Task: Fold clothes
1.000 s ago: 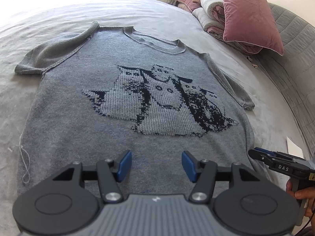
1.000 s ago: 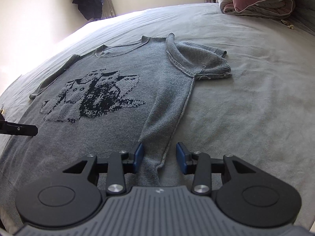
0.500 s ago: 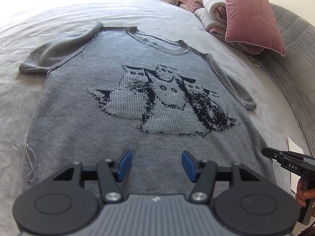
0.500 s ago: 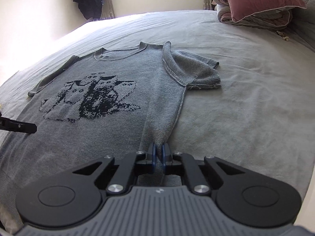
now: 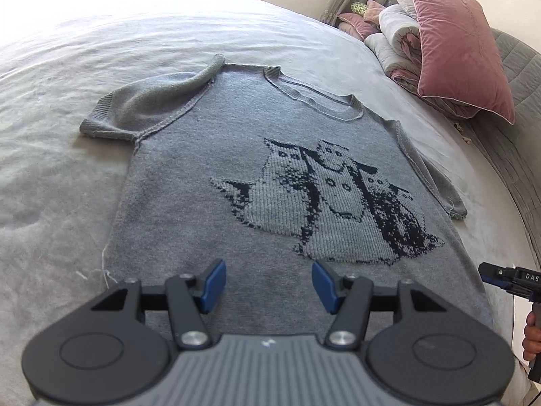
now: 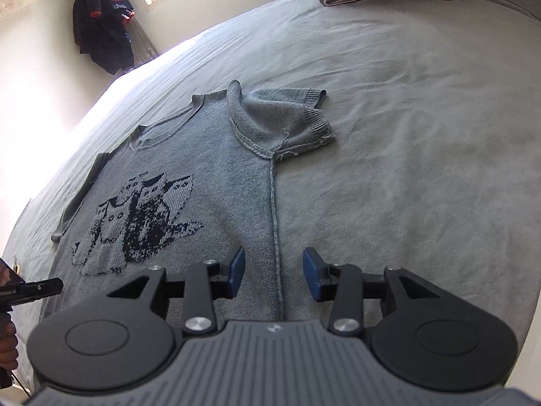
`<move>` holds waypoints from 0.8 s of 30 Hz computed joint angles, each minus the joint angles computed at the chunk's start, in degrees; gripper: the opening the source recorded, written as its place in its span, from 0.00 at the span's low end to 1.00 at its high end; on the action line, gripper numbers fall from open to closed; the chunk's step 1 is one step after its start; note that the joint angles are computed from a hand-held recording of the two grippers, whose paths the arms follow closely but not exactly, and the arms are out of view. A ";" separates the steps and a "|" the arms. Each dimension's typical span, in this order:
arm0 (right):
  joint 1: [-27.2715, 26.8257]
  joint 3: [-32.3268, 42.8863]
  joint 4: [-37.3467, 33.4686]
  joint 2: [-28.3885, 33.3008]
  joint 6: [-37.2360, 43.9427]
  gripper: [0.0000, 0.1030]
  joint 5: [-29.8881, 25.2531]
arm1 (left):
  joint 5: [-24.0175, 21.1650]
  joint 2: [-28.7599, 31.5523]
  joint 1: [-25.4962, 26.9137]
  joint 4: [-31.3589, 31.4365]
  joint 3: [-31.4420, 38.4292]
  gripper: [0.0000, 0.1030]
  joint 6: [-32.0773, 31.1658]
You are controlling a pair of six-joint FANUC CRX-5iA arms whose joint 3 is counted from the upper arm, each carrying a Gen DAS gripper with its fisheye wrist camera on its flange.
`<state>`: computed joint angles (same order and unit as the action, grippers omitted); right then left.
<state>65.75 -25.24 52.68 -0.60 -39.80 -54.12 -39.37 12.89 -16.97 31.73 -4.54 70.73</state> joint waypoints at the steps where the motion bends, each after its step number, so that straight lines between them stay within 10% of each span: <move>1: -0.90 -0.92 1.22 -0.27 -2.29 0.41 1.59 | 0.69 0.04 0.53 -0.86 0.24 0.56 1.49; 9: -5.63 -1.91 6.51 1.99 -7.35 0.37 5.89 | 4.02 2.45 2.50 -10.05 3.90 0.46 12.03; 16: -6.24 -1.23 6.82 3.45 -7.61 0.03 4.31 | 6.02 4.02 1.59 -13.32 5.58 0.05 14.29; 20: -3.80 3.18 6.02 6.82 -2.08 0.02 -5.42 | 6.02 3.87 1.01 -18.55 7.13 0.05 21.07; 24: -3.63 2.75 4.49 6.67 -0.44 0.08 -3.69 | 4.91 4.19 0.98 -19.03 7.58 0.08 20.79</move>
<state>62.11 -22.49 57.17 6.07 -40.25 -57.81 -34.46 17.08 -15.99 12.70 3.04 91.52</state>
